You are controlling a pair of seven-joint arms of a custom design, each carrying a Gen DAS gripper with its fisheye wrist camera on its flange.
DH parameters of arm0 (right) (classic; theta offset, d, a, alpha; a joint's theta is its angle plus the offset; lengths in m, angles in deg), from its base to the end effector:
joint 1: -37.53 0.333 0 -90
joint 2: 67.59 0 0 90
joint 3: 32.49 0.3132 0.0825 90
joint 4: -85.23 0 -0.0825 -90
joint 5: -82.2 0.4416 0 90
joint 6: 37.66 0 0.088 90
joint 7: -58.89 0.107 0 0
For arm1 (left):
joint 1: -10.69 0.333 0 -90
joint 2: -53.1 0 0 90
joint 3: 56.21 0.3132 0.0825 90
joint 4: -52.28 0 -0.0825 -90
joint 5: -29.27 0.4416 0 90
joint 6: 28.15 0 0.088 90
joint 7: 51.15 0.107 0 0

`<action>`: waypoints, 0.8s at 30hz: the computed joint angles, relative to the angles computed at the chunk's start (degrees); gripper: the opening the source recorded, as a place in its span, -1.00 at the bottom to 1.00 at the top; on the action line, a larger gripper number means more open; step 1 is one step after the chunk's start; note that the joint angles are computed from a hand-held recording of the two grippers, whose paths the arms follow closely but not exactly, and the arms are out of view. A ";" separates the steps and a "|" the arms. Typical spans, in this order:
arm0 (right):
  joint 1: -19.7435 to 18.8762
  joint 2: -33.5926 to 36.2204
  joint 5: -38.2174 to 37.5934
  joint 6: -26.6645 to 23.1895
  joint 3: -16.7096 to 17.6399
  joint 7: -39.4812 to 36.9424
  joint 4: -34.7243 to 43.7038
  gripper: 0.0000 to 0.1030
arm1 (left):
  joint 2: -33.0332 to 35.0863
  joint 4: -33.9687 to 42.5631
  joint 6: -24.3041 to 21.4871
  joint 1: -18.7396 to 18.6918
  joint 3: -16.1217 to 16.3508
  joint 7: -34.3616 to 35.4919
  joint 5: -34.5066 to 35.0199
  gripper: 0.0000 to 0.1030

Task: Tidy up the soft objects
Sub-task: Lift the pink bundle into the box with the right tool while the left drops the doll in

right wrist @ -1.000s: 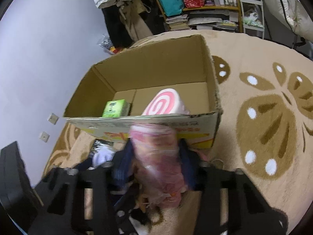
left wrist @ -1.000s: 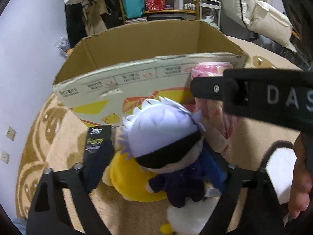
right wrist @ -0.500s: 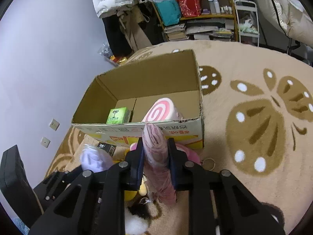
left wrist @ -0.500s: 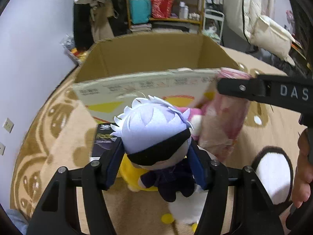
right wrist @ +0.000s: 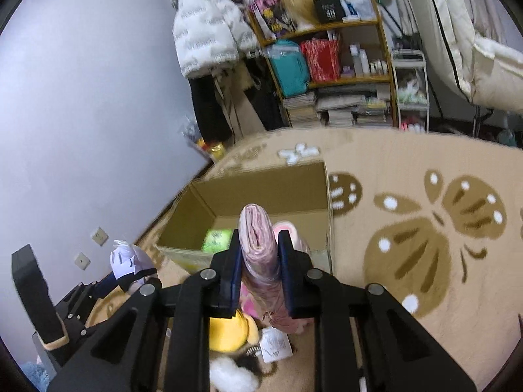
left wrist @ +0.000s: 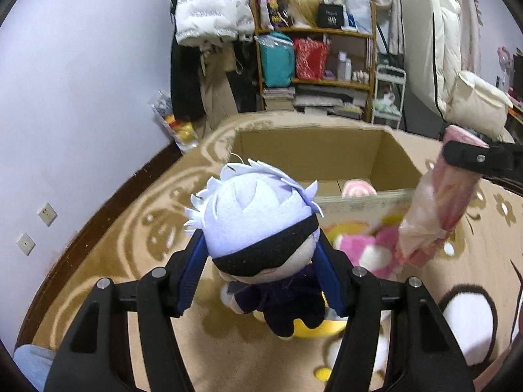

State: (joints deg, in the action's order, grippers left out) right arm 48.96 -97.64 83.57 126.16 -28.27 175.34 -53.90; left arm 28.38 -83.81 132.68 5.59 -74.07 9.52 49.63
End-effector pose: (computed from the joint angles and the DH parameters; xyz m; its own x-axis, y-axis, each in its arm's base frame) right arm 0.4781 0.1373 0.5884 -0.0216 -0.9363 -0.3506 -0.6107 0.2901 -0.7368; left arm 0.4741 -0.2340 0.5488 -0.1723 -0.9828 -0.0667 -0.6080 0.1594 -0.7778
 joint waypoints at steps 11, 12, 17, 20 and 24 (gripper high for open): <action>-2.79 1.30 -4.20 2.91 2.04 0.54 3.65 -0.59 | 1.10 5.09 3.05 8.61 -4.84 -9.34 11.87 0.21; -3.06 1.59 -4.58 3.48 2.17 0.57 4.04 -0.59 | 1.72 5.95 3.49 9.00 -4.91 -10.09 12.65 0.21; -4.92 3.64 -6.80 7.05 3.22 0.92 6.11 -0.59 | 4.87 9.89 4.68 9.98 -4.98 -13.01 16.34 0.21; -6.60 4.70 -8.52 9.08 4.54 1.64 6.76 -0.59 | 6.74 11.91 5.17 9.90 -4.61 -14.53 18.61 0.21; -11.29 6.18 -11.51 13.96 8.14 5.08 6.51 -0.59 | 9.47 14.60 5.35 9.78 -4.46 -16.89 23.47 0.21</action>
State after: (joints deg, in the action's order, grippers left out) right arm 37.66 -91.45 72.06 140.12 -20.13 180.43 -47.39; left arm 37.84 -69.21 138.03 15.37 -78.53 -7.36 73.10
